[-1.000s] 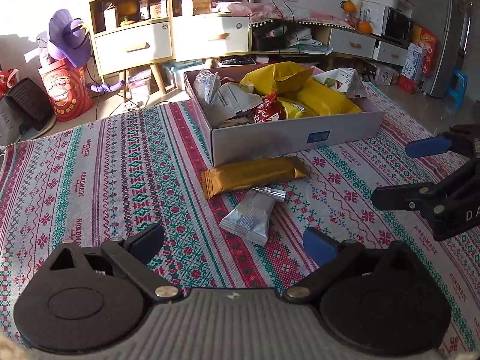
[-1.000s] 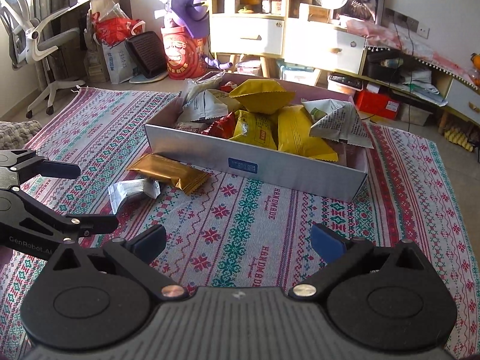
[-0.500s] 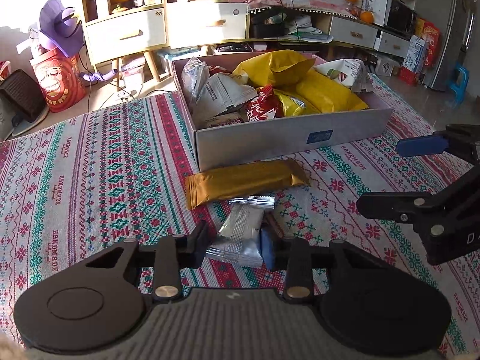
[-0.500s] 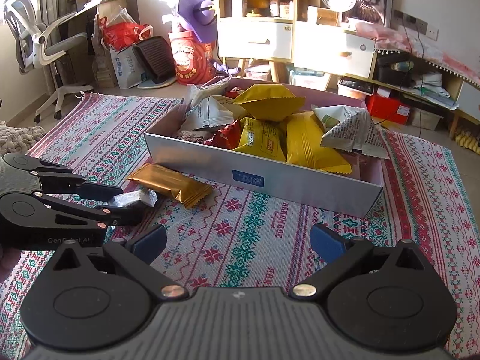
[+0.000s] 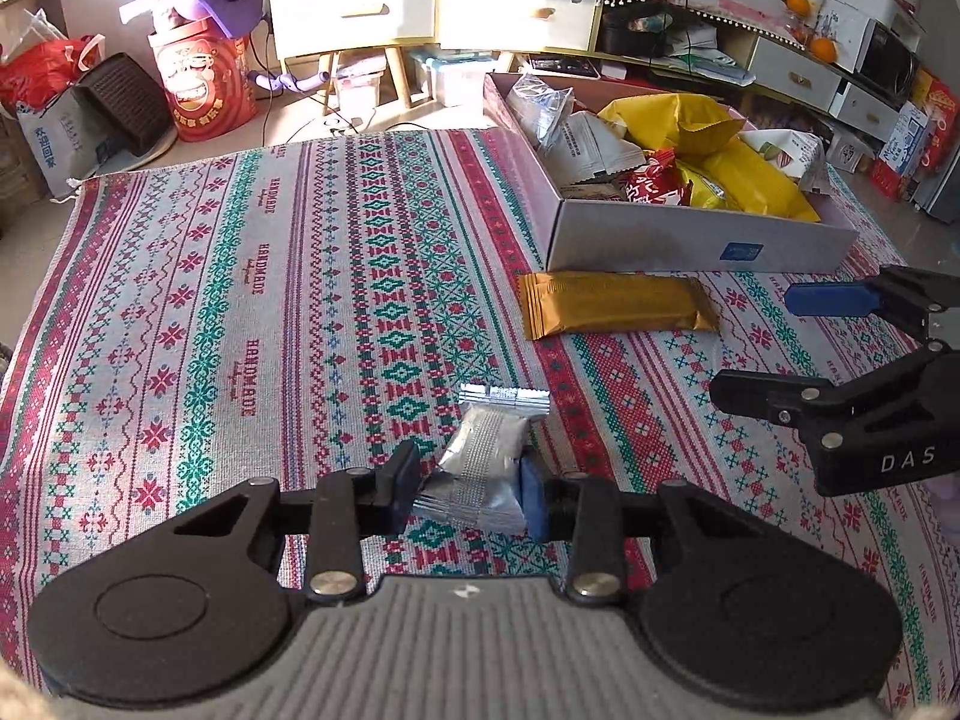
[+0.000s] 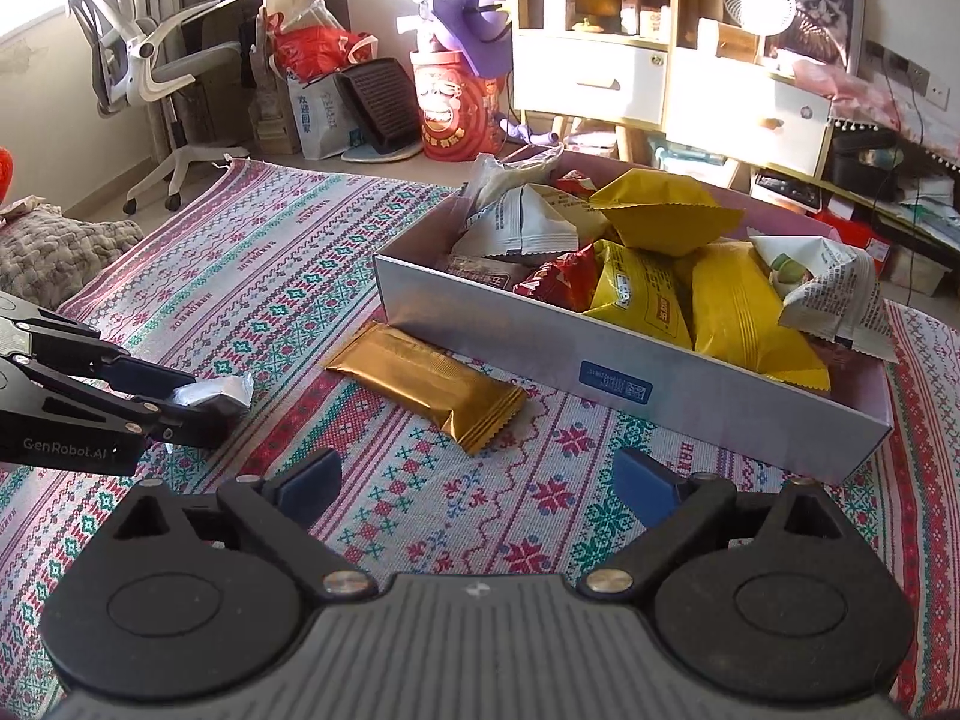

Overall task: Organize snacks
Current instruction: 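Grasp the silver sachet with the left tool while the right grasps the gold bar packet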

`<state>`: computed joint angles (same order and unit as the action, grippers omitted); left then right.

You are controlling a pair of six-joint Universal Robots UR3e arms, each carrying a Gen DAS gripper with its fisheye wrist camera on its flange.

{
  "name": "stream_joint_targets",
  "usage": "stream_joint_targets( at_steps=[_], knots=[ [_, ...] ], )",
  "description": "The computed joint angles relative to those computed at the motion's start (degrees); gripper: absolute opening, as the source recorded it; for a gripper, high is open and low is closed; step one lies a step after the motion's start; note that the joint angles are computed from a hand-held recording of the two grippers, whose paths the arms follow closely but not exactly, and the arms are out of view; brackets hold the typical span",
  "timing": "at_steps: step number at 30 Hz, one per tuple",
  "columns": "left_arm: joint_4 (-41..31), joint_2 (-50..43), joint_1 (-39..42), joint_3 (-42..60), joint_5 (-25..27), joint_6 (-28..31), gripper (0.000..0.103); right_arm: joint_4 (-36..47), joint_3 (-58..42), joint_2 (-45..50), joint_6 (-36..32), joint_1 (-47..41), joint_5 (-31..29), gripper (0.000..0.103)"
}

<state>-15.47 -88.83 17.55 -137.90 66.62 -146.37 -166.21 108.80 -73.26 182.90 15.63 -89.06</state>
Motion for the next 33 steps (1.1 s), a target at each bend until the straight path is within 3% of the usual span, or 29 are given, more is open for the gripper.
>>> stream_joint_targets(
  at_steps=[6,12,17,24,33],
  knots=[
    [-2.4,1.9,1.5,-0.2,1.1,0.3,0.041,1.5,-6.6,6.2,-1.6,2.3,-3.7,0.092],
    [-2.8,2.2,1.6,-0.1,2.2,0.5,0.042,2.0,-9.6,8.6,-2.7,3.1,-3.5,0.089],
    [-4.1,2.7,2.7,0.4,2.9,0.4,0.042,2.8,-10.1,8.2,-4.2,3.9,-0.9,0.080],
    [-4.5,3.4,4.4,-0.1,2.9,1.2,0.042,5.5,-8.1,4.7,-8.3,3.0,7.1,0.075],
    [-4.4,3.2,4.3,0.0,3.2,0.8,0.043,5.9,-13.8,8.5,-8.7,4.8,-0.6,0.078]
  ],
)
